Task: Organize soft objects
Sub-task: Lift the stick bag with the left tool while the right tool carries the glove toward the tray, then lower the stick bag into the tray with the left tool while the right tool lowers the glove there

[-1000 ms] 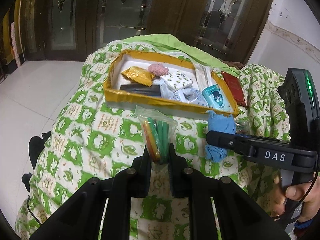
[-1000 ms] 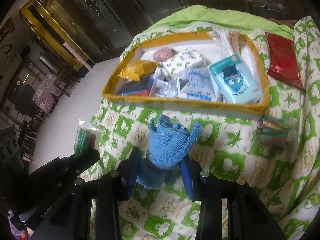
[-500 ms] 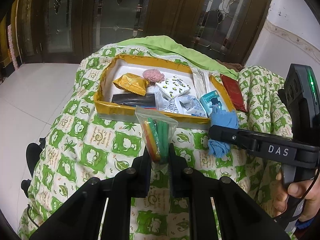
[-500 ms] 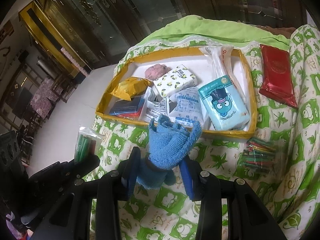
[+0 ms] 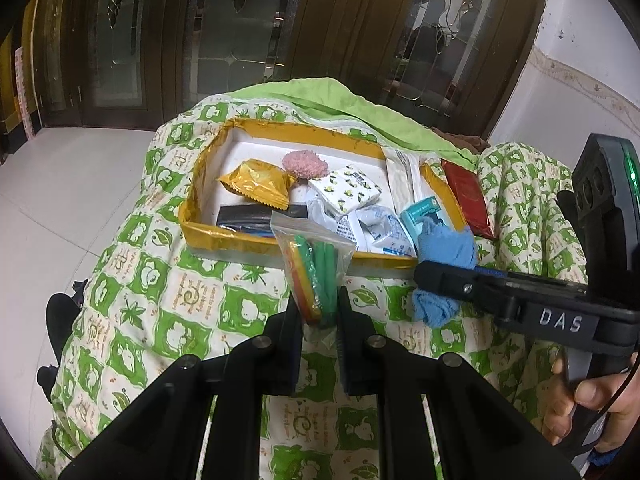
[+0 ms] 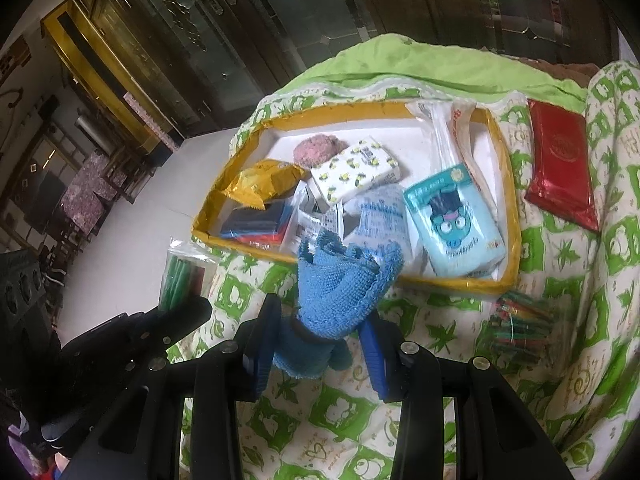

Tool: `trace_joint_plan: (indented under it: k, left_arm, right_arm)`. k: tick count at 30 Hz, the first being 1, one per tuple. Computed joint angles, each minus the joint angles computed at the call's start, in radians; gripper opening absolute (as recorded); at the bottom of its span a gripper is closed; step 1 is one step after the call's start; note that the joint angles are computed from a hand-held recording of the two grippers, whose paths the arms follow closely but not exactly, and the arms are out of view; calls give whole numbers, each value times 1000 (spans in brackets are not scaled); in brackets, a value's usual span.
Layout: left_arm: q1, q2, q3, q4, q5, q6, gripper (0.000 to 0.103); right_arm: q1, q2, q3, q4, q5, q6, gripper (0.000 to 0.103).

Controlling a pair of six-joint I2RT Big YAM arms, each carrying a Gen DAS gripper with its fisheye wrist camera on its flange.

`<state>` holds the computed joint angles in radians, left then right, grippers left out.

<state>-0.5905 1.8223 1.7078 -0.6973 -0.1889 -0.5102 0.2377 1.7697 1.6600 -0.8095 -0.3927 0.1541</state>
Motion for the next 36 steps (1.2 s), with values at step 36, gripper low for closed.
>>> trace_joint_plan:
  k: [36]
  left_arm:
    - [36, 123, 215, -98, 1, 74, 14]
  right_arm:
    - [-21, 180, 323, -57, 19, 50, 42]
